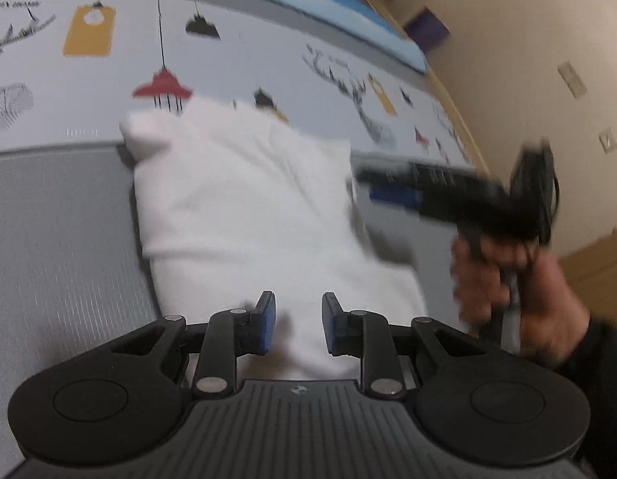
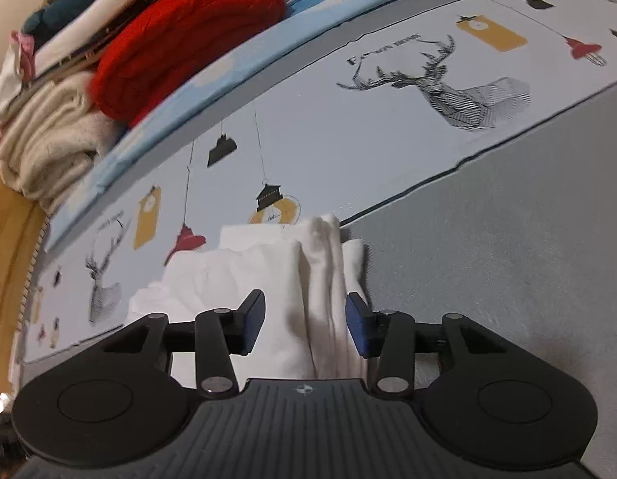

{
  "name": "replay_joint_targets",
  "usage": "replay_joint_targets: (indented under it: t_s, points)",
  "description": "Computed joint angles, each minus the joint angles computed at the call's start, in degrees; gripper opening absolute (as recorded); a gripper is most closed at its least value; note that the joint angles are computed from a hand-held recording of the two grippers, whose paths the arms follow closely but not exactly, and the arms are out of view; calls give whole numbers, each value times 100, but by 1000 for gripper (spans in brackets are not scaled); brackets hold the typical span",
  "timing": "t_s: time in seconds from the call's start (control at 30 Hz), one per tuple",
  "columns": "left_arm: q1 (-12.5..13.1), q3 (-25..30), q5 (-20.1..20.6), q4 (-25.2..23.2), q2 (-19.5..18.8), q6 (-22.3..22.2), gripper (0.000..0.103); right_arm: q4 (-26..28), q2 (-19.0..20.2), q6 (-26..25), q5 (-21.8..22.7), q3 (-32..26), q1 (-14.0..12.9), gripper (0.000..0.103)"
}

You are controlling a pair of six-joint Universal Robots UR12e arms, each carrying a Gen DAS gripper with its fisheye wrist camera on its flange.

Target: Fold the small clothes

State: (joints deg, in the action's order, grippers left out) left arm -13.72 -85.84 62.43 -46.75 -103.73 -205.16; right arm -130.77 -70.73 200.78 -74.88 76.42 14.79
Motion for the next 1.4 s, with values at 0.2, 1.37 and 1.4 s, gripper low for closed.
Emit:
replay_joint_targets:
  t_s: [0.2, 1.37, 1.4]
  points:
    - [-12, -252, 160, 64, 100, 218, 26, 102, 254, -111, -360, -247, 120, 46]
    - [-141, -159, 422, 673, 58, 508, 46, 1105, -850, -1270, 1602, 601, -557, 10]
    - [-145, -142, 357, 633, 37, 567, 46, 1214, -863, -1375, 1459, 599, -549, 10]
